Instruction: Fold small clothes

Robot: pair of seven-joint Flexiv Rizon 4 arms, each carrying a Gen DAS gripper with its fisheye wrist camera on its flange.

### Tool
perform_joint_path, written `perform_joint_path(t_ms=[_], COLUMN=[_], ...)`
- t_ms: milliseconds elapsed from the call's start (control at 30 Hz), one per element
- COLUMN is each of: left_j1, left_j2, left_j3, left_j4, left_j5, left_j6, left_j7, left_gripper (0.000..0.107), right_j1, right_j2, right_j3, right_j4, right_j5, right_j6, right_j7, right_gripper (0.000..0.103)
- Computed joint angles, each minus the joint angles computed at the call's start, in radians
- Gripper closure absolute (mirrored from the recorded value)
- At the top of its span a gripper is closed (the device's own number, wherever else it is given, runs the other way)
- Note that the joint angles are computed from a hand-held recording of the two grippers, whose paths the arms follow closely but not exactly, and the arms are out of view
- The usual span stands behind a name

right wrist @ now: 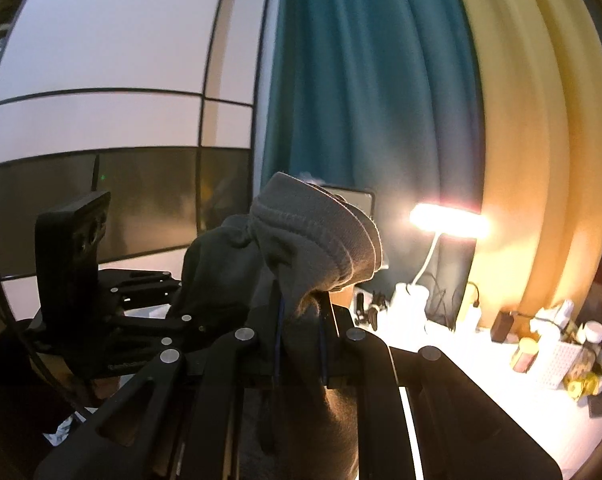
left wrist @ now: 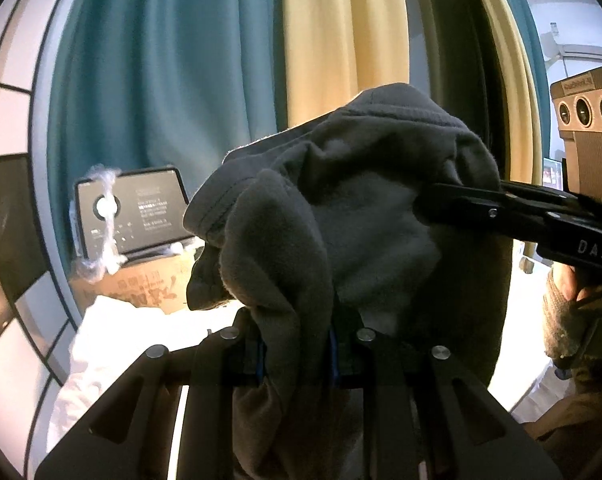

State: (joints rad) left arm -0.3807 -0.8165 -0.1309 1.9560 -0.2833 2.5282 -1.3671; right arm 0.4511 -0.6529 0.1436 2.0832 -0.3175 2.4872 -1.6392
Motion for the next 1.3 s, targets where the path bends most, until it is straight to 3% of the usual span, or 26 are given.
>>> perform_joint_path(t_ms=[600, 1300], left_j1=[0.086, 0.137], left_j2=[-0.052, -0.129], left_j3=[-0.022, -0.042], left_j4=[-0.117, -0.276], left_j5=[0.11, 0.146], left_j6=[-0.182, -0.425], left_j7=[-0.047, -0.058], left_gripper=[0.086, 0.086], right_j1=[-0.019, -0.145], right_j2=[-0.098, -0.265], right_j3=[-0.015, 0.043], right_j4=[-0.178, -0.412], right_j5=[-0.029, -0.262], right_j6=[-0.185, -0.373], right_j7=[0.103, 0.318], right_gripper=[0.088, 0.088])
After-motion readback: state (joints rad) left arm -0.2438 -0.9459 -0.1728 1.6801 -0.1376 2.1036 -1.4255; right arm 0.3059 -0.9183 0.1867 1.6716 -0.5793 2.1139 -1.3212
